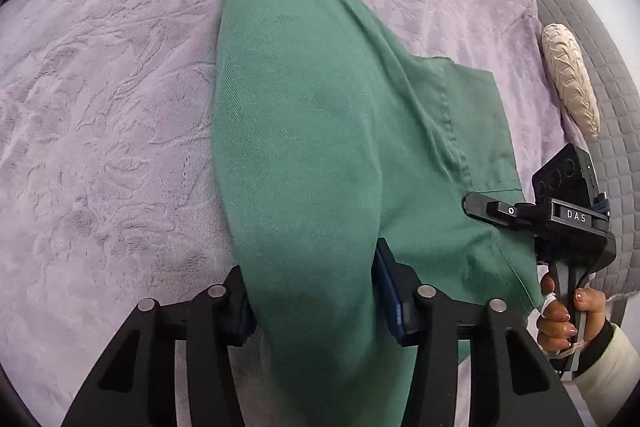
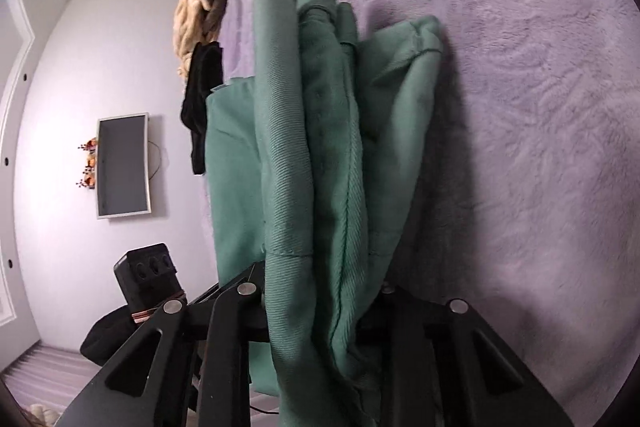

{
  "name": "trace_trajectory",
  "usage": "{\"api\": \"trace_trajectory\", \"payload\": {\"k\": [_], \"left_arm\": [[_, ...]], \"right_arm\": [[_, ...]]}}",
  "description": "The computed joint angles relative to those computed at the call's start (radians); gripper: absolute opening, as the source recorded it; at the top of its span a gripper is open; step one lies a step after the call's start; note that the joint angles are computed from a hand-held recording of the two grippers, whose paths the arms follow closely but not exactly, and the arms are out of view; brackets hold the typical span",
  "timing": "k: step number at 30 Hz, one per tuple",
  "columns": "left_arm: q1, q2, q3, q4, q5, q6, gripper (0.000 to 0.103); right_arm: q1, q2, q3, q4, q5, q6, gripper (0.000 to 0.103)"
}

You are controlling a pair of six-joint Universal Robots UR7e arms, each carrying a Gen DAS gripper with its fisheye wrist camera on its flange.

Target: Fold large clothes

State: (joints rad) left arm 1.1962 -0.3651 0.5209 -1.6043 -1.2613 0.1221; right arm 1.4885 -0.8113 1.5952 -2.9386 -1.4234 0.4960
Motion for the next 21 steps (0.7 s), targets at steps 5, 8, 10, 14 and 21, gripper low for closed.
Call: {"api": "trace_trajectory", "payload": {"k": [5, 8, 10, 14, 21], "left_arm": [[-0.004, -0.039, -0.018, 0.042, -0.049, 0.044, 0.046], [0.007, -0.053, -0.064, 0.087, -0.087, 0.053, 0.046], [0.019, -0.059, -0.113, 0.139, -0.107, 0.06, 0.046], [0.044, -0.117, -0.127, 0.222, -0.093, 0.115, 0.046], [0.12, -0.288, 0.036, 0.276, 0.058, 0.179, 0.047]], "right_arm": [[0.054, -0.001, 0.01, -0.038, 0.005, 0.015, 0.026], [0.093, 0.012, 0.033, -0.103, -0.002, 0.047, 0.026], [0.125, 0.027, 0.05, -0.148, -0.016, 0.068, 0.026], [0.19, 0.099, 0.06, -0.225, -0.046, 0.129, 0.026], [0.246, 0.272, 0.024, -0.217, -0.119, 0.317, 0.032]]}}
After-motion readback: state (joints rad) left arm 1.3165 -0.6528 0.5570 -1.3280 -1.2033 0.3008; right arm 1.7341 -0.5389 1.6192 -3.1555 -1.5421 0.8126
